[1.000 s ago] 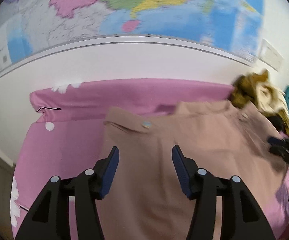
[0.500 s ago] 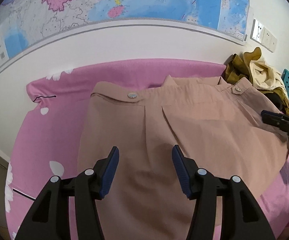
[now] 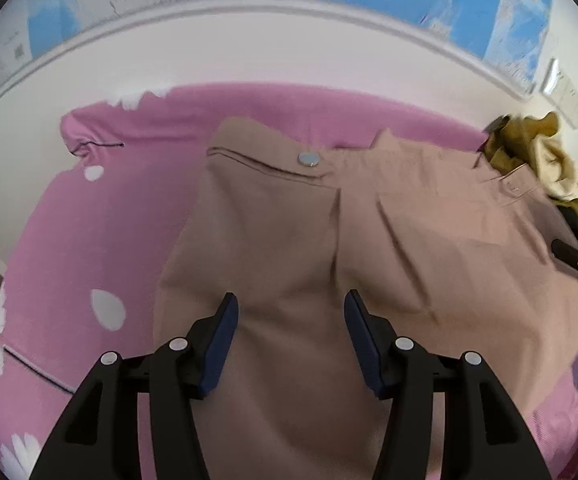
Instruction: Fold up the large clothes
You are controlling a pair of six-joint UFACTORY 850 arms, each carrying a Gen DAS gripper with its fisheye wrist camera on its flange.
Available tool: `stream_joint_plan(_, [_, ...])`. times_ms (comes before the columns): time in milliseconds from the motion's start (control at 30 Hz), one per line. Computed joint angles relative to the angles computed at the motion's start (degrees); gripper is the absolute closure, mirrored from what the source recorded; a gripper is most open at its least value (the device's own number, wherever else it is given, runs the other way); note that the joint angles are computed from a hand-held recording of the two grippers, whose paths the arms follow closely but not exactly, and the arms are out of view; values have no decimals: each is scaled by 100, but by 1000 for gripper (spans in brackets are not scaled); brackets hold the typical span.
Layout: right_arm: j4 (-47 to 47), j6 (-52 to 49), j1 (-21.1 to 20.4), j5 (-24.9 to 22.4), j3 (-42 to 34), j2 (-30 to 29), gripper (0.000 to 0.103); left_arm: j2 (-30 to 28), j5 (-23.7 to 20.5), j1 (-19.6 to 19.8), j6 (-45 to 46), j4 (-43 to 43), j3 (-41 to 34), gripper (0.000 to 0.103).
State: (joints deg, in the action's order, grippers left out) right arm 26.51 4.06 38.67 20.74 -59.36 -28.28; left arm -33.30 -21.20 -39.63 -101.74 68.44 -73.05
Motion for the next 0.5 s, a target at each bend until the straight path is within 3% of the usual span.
stream_joint_plan(100, [-327, 195, 117, 281, 371, 337, 58, 260, -91, -132, -554, 670, 311, 46])
stream_joint_plan(200, [-521, 319, 202, 456, 652, 550, 56, 325, -264, -286, -313, 600, 392, 46])
stream_joint_plan(300, [-143, -64, 240, 338, 634, 438, 54, 218, -383, -341, -22, 344, 344, 46])
stream_joint_plan(500, [-70, 278, 8, 120, 392, 81, 60, 89, -217, -222, -142, 271, 304, 45])
